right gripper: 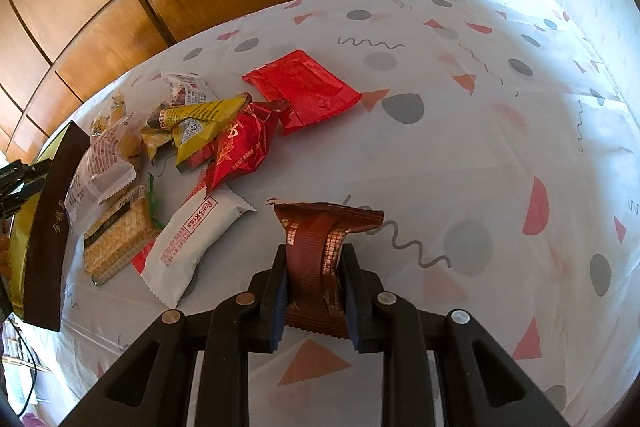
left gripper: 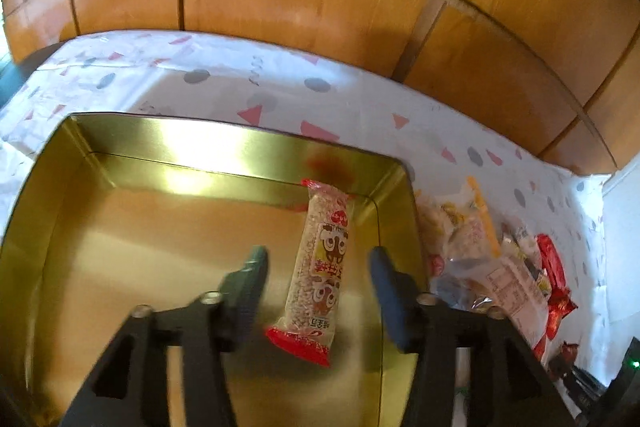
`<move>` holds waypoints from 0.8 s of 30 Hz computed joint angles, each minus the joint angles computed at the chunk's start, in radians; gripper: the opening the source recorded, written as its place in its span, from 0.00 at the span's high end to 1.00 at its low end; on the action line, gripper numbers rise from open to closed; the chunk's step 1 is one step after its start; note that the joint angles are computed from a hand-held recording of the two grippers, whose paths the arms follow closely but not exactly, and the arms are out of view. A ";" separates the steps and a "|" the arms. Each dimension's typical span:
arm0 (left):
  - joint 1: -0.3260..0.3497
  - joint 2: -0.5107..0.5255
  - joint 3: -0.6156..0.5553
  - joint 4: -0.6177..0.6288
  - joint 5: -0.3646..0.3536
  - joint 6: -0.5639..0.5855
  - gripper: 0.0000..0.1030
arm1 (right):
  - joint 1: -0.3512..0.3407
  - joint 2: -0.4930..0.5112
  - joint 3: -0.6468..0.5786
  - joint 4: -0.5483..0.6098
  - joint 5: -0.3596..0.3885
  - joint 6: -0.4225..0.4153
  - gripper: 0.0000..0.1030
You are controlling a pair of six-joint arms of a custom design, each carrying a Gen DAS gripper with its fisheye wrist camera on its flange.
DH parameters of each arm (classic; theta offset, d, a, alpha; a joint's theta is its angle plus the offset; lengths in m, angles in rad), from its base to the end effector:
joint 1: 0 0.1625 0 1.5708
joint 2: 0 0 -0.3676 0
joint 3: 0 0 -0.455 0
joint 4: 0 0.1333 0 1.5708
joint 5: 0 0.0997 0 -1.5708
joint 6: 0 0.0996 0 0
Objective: Organize snacks
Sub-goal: 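Carry the wafer bar into the gold tray and open the left tool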
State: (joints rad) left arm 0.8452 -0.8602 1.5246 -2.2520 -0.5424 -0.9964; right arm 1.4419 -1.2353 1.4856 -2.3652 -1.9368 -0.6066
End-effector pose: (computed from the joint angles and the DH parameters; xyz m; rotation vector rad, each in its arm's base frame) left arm -0.3000 -0.6676 0.1109 -0.3205 2.2716 -0.9955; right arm 0.0075 -0.7021 0.3689 0.4786 -2.5259 0.4975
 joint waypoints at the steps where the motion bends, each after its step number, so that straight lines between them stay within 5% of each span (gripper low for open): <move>1: -0.013 -0.006 0.012 0.012 0.021 -0.017 0.46 | 0.000 0.001 0.001 -0.005 0.000 -0.002 0.76; 10: -0.154 -0.063 0.121 0.251 0.184 -0.231 0.38 | 0.006 -0.004 0.034 -0.080 -0.020 -0.043 0.76; 24: -0.257 -0.162 0.216 0.650 0.228 -0.633 0.26 | 0.025 -0.029 0.083 -0.111 -0.069 -0.064 0.76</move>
